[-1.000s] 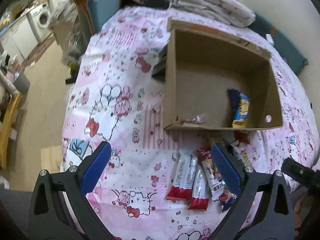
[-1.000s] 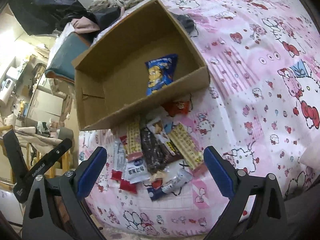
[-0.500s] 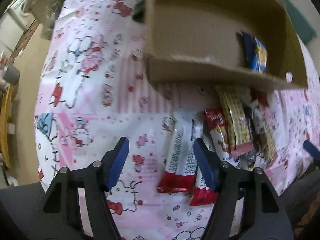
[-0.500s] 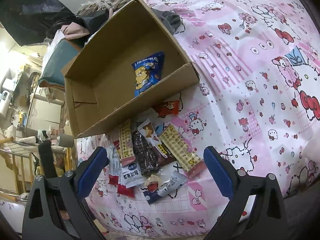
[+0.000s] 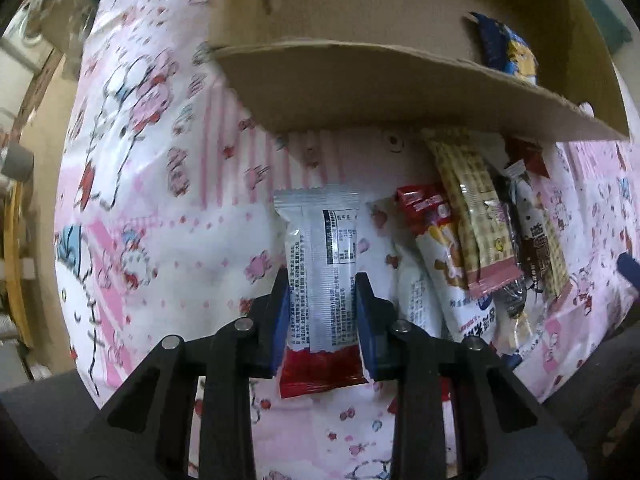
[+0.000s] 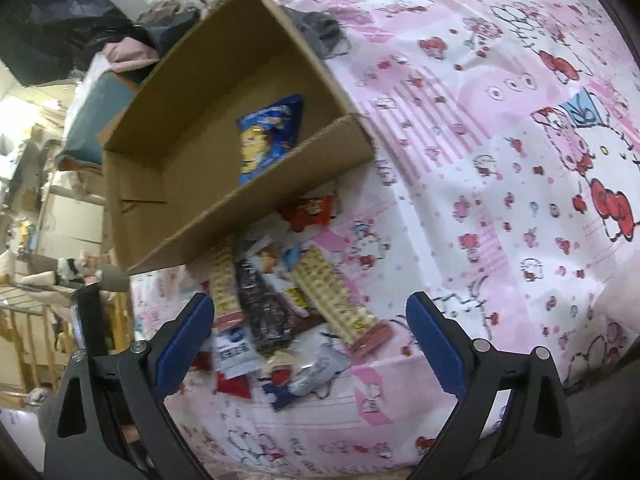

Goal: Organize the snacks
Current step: 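Grasp the plaid wafer bar with the right tool while the left grasps a white-red bar, then lower both held bars into the box and open both tools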

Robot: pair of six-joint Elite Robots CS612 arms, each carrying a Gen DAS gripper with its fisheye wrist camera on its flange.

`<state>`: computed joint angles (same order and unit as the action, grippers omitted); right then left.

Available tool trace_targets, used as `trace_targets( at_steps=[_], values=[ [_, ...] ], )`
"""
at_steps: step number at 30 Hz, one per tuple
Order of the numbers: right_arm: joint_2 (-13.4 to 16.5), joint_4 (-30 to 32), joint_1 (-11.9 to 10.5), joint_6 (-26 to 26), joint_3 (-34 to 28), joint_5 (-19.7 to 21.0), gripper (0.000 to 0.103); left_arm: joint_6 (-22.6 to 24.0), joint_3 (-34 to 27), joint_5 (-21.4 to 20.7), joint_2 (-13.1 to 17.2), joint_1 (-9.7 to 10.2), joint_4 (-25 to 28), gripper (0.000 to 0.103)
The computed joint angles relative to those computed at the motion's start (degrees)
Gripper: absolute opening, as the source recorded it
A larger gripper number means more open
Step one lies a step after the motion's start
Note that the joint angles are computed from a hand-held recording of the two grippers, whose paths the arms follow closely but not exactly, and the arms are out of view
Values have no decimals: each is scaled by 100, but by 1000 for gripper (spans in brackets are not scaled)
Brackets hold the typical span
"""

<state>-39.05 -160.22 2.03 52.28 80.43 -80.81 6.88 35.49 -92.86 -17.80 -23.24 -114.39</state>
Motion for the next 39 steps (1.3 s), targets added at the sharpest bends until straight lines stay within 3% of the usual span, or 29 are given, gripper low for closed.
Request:
trace_targets(
  at_steps=[2,5,11,16,18,19,30,32,34,39],
  values=[
    [33,438,-9,-109,-119,-50,68,-189,39,56,-48,30,-5,26],
    [135,944,-36,-285,-318,80,51,-384,31,-118,-89,94,31,26],
    [403,2040,59,-1177,-925,76,49,-571,131,-402,-222,214,-92,26],
    [594,2679,172,-1668,-1337,-378,49,-667,79,-690,-281,312,-42,26],
    [650,2867,215,-1865,-1467,-543,42,-632,106,-740,-307,330,-53,26],
    [657,2936,240,-1959,-1496,-646,29,-624,95,-744,-316,329,-49,26],
    [40,1555,205,-1386,-491,-542,27,-720,407,-538,-420,242,-502,26],
    [-18,1443,209,-1355,-413,-592,27,-737,488,-511,-462,236,-606,26],
    [-68,1222,177,-1170,-284,-299,27,-790,553,-548,-502,248,-676,26],
    [-89,898,172,-1316,-386,-186,27,-922,767,-578,-638,277,-990,26]
  ],
)
